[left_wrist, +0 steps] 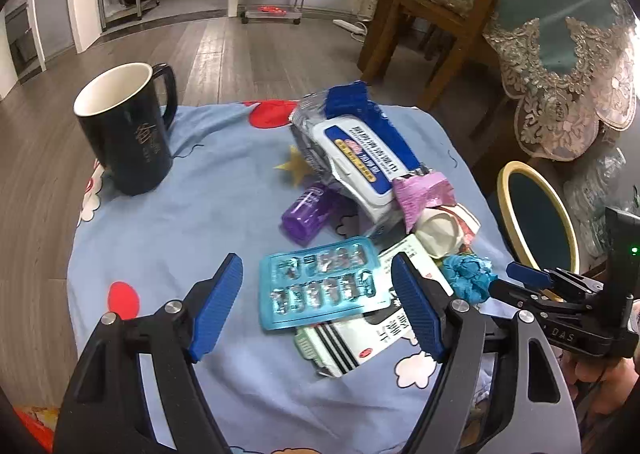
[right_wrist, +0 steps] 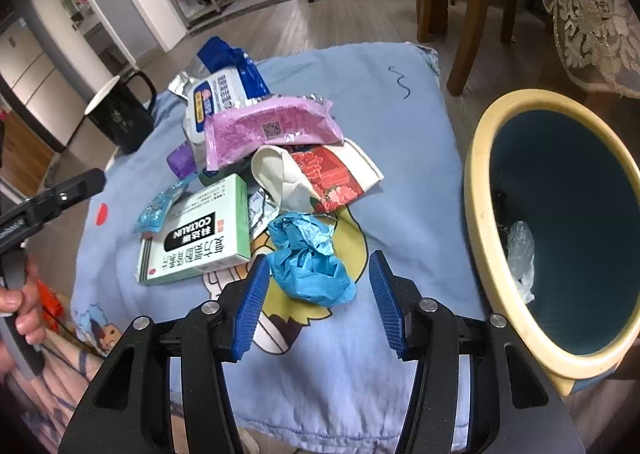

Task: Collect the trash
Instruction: 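Grasp the crumpled blue glove on the pile with the right tool, then grasp the pink wrapper with the left tool while the right tool holds the glove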

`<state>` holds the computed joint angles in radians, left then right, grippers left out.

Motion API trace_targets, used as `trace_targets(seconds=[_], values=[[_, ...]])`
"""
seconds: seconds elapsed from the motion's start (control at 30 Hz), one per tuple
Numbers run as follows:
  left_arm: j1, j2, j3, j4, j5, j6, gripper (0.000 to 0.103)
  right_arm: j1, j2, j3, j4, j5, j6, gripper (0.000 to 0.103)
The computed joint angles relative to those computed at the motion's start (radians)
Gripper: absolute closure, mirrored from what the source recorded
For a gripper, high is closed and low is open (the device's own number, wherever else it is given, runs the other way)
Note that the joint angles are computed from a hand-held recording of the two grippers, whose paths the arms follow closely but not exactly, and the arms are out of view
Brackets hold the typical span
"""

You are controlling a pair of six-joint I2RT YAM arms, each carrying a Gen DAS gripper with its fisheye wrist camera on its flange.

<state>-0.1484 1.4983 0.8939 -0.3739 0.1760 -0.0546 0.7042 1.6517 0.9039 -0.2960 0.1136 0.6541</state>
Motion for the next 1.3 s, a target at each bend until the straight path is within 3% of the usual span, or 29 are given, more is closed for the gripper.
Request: trace_targets(seconds=[0.07,0.13,0.3,0.43,0.6,1.0,1.3], values=[[0.01,-0.001,-0.005,0.002,0.006,0.002,0.028,-0.004,0.024,0.006,0.006,-0.008,0.002,0.053],[0.012,-0.004,-0.008,0.006,0.012,0.002,0.028,-0.008,0.043,0.012,0.004,-0.021,-0.004,0.073],[-0.027,-0.005,-0.013,0.028,0.014,0.011,0.028,0.008,0.027,0.006,0.0,-0.007,-0.034,0.086],[-0.071,0.029,0.004,0.057,0.007,0.019,0.03,0.015,0.006,-0.002,-0.005,0.005,-0.036,0.088],[-0.138,0.092,0.046,0.07,-0.026,0.033,0.049,0.006,-0.048,-0.036,-0.006,0.006,-0.024,0.088],[-0.275,0.267,0.205,0.078,-0.093,0.019,0.05,-0.024,-0.319,-0.16,-0.043,0.009,0.023,0.088],[-0.332,0.382,0.307,0.065,-0.241,0.051,0.051,-0.012,-0.485,-0.202,-0.079,0.013,0.071,0.088]])
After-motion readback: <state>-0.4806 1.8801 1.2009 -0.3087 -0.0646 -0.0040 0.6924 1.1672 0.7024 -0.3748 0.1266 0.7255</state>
